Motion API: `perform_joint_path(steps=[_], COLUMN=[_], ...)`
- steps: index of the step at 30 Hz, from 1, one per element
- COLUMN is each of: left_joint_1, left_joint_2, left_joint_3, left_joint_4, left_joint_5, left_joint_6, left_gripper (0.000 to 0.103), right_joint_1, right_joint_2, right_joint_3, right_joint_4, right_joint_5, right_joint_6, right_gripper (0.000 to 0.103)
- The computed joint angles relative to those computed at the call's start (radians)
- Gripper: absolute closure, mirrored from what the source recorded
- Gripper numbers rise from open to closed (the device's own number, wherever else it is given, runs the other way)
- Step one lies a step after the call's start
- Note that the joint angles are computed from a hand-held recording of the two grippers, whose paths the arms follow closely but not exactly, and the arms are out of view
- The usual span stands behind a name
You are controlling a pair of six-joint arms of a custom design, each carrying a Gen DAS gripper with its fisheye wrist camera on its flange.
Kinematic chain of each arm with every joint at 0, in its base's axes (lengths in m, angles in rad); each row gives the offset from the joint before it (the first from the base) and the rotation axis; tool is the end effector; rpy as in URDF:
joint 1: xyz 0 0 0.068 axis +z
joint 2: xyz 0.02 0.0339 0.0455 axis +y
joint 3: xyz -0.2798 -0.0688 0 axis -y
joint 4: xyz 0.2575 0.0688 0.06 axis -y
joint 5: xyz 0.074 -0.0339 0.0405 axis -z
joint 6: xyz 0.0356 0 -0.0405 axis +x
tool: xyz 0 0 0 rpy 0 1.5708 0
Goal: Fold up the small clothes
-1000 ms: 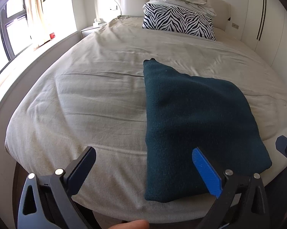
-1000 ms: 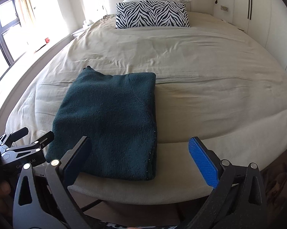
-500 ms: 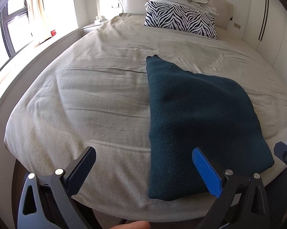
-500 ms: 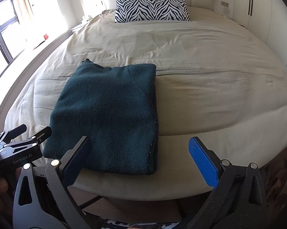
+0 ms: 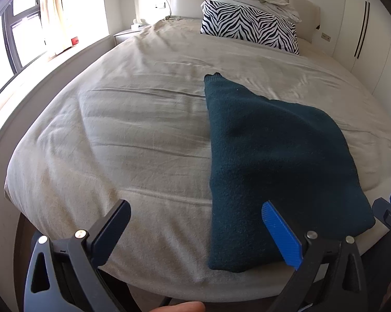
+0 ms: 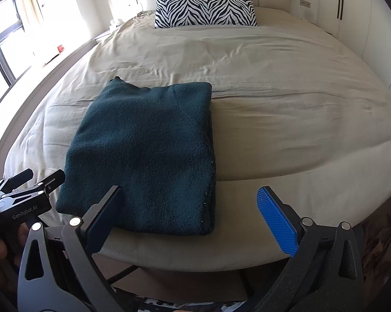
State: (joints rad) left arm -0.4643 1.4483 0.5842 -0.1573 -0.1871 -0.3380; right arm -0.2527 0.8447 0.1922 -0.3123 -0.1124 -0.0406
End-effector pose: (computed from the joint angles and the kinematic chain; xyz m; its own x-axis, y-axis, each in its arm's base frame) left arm 0.2315 -0.1085 0.1414 -0.8365 0.0545 -0.5452 0.0803 0.9965 -0.0235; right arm 0.1342 -0.0305 0.1242 -0.8028 0.1656 -0.5729 0.1541 0.9856 0.0690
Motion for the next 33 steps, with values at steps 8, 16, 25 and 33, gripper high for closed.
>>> perform_joint_path(steps=[8,16,25,33], left_joint_1=[-0.003,-0.011,-0.010,-0.009], left_joint_2=[0.004,0.010,0.012,0.013], left_joint_3=[-0.003,-0.005,-0.006,-0.005], left_joint_4=[0.002,0.005,0.007,0.008], left_joint_5=[0.001,-0.001,0.001,0.002], left_joint_6=[-0.003,-0.010,-0.011,-0.008], left_gripper=[0.000,0.000,0.000,0.000], right_joint_1=[-0.016,-0.041,-0.051,-0.049], right_joint_2=[0.044,0.065,0.084,0.094], right_joint_3=[-0.013,-0.017,-0.010,-0.007], right_joint_4=[0.045,0.064,0.081,0.089], right_joint_5=[0.004,0.005,0.006,0.007], right_joint_6=[-0.005,-0.009,-0.012,-0.008], right_gripper=[0.000,0.000,0.000,0.000])
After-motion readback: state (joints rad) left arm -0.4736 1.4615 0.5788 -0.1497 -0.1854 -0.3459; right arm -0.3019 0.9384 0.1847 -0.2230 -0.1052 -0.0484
